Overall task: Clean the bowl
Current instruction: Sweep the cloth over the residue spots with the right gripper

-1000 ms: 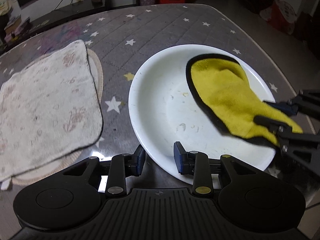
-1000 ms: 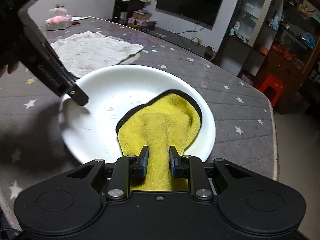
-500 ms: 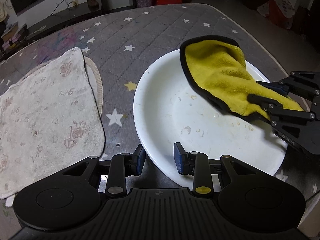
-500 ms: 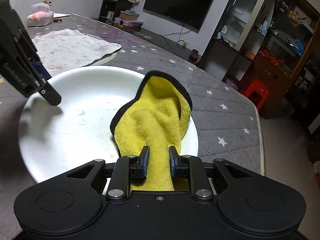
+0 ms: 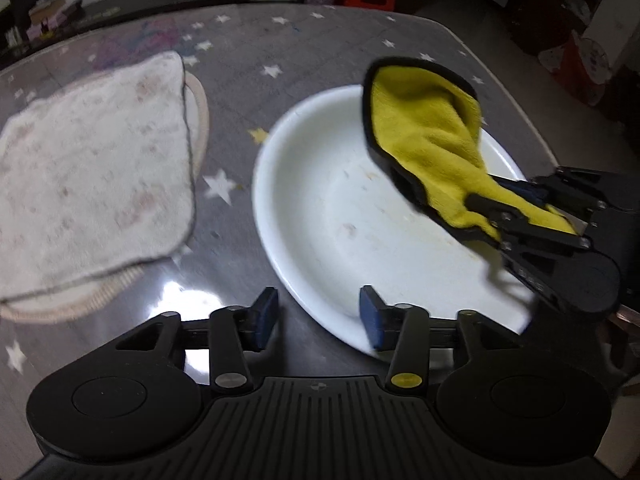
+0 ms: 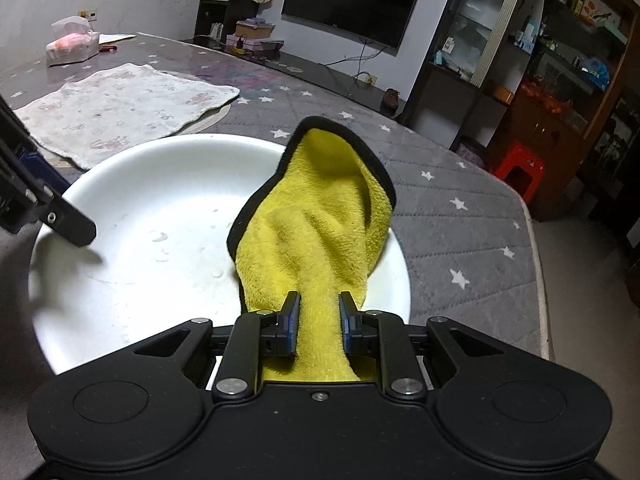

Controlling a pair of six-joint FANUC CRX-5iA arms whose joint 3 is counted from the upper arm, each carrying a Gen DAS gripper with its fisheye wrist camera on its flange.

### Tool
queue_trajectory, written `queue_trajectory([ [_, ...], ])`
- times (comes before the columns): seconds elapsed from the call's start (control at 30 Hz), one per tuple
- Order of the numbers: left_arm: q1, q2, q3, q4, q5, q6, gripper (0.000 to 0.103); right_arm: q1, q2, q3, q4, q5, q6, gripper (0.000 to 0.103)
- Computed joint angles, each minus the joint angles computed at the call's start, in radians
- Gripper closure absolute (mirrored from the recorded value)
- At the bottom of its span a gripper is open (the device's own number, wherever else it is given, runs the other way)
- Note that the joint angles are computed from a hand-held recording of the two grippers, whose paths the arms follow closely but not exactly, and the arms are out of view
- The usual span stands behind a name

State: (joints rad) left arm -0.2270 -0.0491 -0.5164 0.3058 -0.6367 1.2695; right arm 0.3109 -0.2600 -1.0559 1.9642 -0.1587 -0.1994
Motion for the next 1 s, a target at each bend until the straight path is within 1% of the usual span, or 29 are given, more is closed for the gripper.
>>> queue_trajectory([
  [0.03,-0.006,-0.006,-0.003,-0.007,0.004,0.009,0.055,0.022,-0.004,-0.005,-0.05,-0.01,0.033,0.081],
  [0.07,-0.009,-0.01,-0.005,-0.008,0.005,0.013,0.055,0.027,-0.005,-0.006,-0.06,-0.011,0.039,0.081],
  [0.13,-0.013,-0.014,-0.009,-0.005,0.007,0.02,0.056,0.065,-0.017,-0.018,-0.135,-0.03,0.088,0.081],
  [0.17,-0.014,-0.016,-0.011,-0.006,0.01,0.025,0.058,0.081,-0.02,-0.021,-0.166,-0.038,0.109,0.081],
  [0.23,-0.016,-0.018,-0.013,-0.012,0.018,0.034,0.062,0.139,-0.033,-0.029,-0.281,-0.065,0.186,0.081],
  [0.3,-0.012,-0.019,-0.018,-0.001,0.022,0.017,0.064,0.175,-0.041,-0.031,-0.352,-0.082,0.235,0.081],
  [0.4,0.0,-0.022,-0.027,0.027,0.021,-0.027,0.066,0.26,-0.063,-0.032,-0.515,-0.118,0.35,0.081],
  [0.5,0.003,-0.023,-0.018,-0.003,0.018,-0.034,0.069,0.331,-0.076,-0.027,-0.626,-0.152,0.435,0.081],
  [0.57,0.013,-0.02,-0.014,-0.001,0.007,-0.059,0.07,0.374,-0.085,-0.022,-0.698,-0.166,0.491,0.081],
  [0.7,0.024,-0.009,0.004,-0.021,-0.005,-0.094,0.071,0.412,-0.092,-0.015,-0.75,-0.163,0.54,0.081],
  [0.77,0.025,-0.001,0.014,-0.029,-0.009,-0.105,0.071,0.414,-0.089,-0.013,-0.75,-0.15,0.544,0.082],
  [1.0,0.02,0.019,0.039,-0.051,-0.01,-0.126,0.071,0.309,-0.047,-0.013,-0.565,-0.082,0.417,0.082],
])
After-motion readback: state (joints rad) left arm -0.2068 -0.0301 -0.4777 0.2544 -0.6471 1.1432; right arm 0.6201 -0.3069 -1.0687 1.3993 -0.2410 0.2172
